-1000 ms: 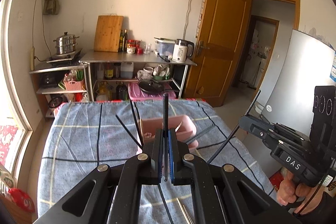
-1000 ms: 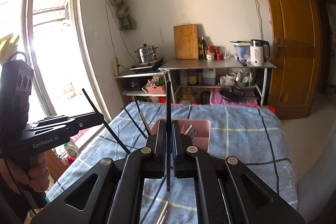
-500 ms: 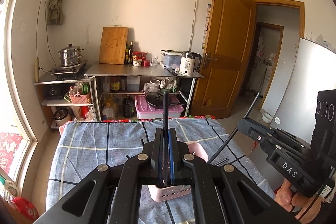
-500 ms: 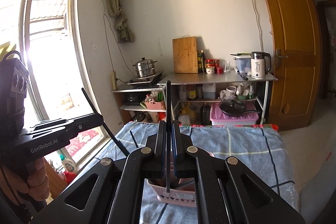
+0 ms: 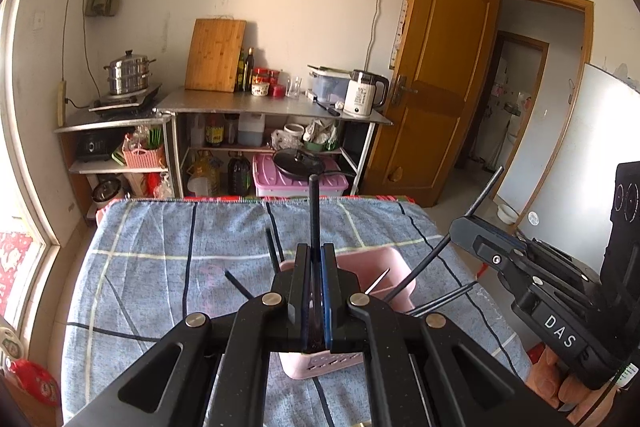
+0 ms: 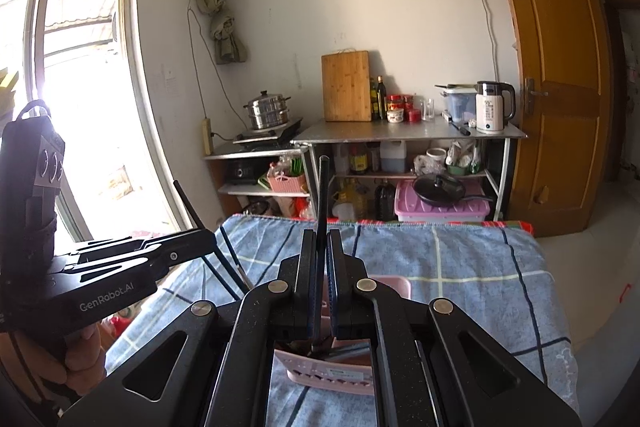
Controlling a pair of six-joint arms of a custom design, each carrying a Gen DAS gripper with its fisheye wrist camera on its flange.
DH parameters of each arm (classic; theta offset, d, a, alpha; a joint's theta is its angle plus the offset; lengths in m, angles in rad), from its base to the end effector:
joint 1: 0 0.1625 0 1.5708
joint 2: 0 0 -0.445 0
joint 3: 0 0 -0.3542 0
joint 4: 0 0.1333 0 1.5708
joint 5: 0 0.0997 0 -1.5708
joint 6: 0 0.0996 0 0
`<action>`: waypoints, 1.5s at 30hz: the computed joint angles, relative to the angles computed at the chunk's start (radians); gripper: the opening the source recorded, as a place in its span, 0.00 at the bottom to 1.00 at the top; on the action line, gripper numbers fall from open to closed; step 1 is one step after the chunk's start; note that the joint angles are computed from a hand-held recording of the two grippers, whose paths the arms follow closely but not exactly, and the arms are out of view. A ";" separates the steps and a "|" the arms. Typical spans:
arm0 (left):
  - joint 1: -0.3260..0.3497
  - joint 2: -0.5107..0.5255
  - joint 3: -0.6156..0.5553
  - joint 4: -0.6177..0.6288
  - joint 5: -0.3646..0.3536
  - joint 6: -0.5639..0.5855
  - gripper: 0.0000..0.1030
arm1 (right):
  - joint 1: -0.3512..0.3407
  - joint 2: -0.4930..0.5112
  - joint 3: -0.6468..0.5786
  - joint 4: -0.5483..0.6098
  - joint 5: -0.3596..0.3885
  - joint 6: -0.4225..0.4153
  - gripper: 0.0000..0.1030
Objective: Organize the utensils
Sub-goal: 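Lower the chopsticks into the basket and open both tools, then move both open tools back over the wooden and metal chopsticks on the cloth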
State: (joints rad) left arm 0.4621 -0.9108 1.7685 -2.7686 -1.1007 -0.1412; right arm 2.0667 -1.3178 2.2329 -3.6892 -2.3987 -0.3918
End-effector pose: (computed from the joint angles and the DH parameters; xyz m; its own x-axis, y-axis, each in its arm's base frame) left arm -0.4827 -0.4398 0.1957 -0.6462 0.6642 -0.3758 0.7605 0.5189 -0.3904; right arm 0.2554 -0.3462 0.3814 -0.7868 0.1406 0.6009 -0.5101 0.4000 -0.7615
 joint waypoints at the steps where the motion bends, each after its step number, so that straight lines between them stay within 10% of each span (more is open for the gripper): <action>1: 0.003 0.002 0.003 0.005 -0.001 -0.003 0.04 | -0.004 -0.001 0.005 0.008 0.002 0.006 0.05; 30: -0.046 -0.117 0.239 -0.116 0.005 -0.084 0.21 | 0.065 -0.115 0.124 0.089 -0.085 0.126 0.12; 45: -0.138 -0.228 0.526 -0.154 0.002 -0.241 0.21 | 0.105 -0.192 0.364 0.107 -0.143 0.367 0.12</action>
